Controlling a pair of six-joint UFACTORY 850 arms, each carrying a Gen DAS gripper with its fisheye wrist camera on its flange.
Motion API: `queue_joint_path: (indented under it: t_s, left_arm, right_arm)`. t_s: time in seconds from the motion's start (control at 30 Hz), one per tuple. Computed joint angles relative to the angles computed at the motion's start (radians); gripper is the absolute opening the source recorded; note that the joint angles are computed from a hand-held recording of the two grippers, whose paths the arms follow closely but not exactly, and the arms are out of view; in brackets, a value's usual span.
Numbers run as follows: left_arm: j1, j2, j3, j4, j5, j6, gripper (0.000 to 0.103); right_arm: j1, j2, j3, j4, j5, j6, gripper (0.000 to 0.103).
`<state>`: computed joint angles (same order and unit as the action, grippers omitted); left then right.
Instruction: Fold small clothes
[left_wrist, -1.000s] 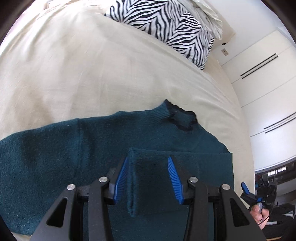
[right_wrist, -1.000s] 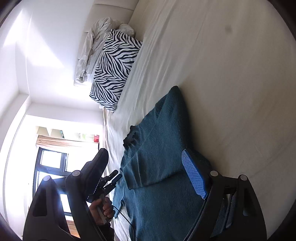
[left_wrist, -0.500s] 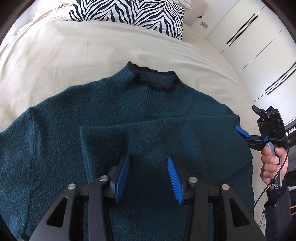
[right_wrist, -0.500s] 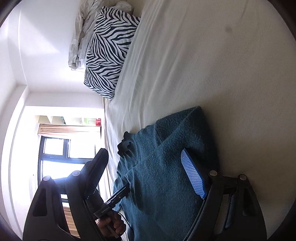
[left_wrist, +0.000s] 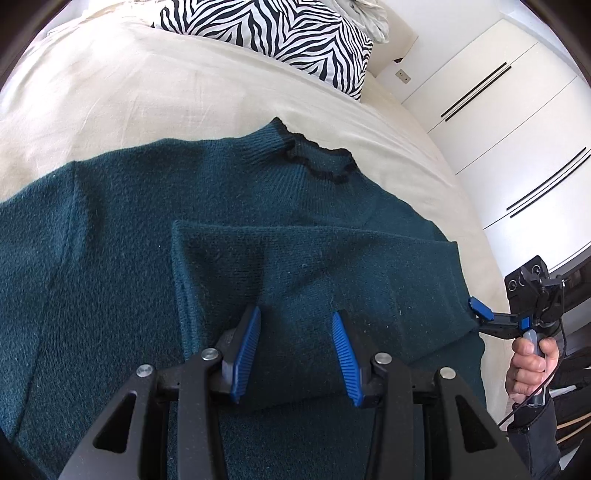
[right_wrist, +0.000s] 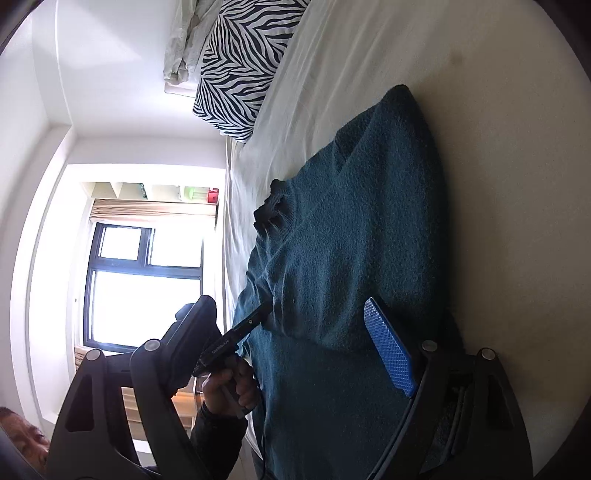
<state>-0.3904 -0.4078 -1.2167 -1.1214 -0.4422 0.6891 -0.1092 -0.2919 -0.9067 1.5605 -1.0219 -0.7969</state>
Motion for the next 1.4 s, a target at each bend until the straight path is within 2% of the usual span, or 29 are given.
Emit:
queue_joint_path:
  t_s: [0.2,0.43,0.57,0.67,0.73,0.77,0.83,0.93,1.03,1.1,1.2,1.27,1.33,1.4]
  left_arm:
    - [0.031,0.029,0.059,-0.155,-0.033,0.114,0.030]
    - [0.052,0.054,0.111,-0.292,-0.069,0.234,0.027]
    - [0.062,0.085,0.138,-0.297,-0.069,0.210,0.028]
    - [0.070,0.152,0.186,-0.279,-0.030,0.190,0.038]
    - [0.089,0.236,0.260,-0.303,0.015,0.199,0.062]
    - [0.109,0.287,0.310,-0.353,0.026,0.227,0.065]
    - [0.177,0.395,0.425,-0.508,-0.002,0.308,0.070]
    - [0.321,0.562,0.606,-0.690,-0.071,0.342,0.073]
    - [0.487,0.700,0.745,-0.742,-0.104,0.308,0.074]
    - [0.599,0.755,0.806,-0.767,-0.122,0.283,0.074]
    - [0.740,0.769,0.861,-0.853,-0.163,0.277,0.078]
    - [0.802,0.722,0.873,-0.936,-0.222,0.294,0.077]
    - [0.831,0.668,0.870,-1.041,-0.276,0.324,0.077]
    - [0.836,0.621,0.848,-1.113,-0.284,0.352,0.073]
  right_arm:
    - [0.055,-0.083,-0.085,-0.061,0.051,0.068,0.083]
    - [0.071,0.050,0.032,-0.024,0.084,-0.010,0.082]
    - [0.106,0.032,0.010,-0.170,0.134,0.129,0.081]
    - [0.131,0.051,-0.004,-0.224,0.189,0.193,0.081]
    - [0.145,0.070,0.001,-0.236,0.218,0.223,0.081]
    - [0.148,0.088,0.017,-0.232,0.233,0.242,0.081]
    - [0.158,0.138,0.067,-0.142,0.254,0.206,0.082]
    - [0.199,0.229,0.169,0.073,0.257,0.081,0.082]
    - [0.286,0.286,0.231,0.225,0.280,0.013,0.082]
    - [0.357,0.303,0.244,0.296,0.307,-0.009,0.082]
    - [0.450,0.304,0.239,0.374,0.343,-0.025,0.082]
    - [0.498,0.310,0.235,0.411,0.366,-0.035,0.082]
    - [0.535,0.316,0.224,0.420,0.388,-0.035,0.082]
    - [0.563,0.329,0.219,0.424,0.407,-0.037,0.082]
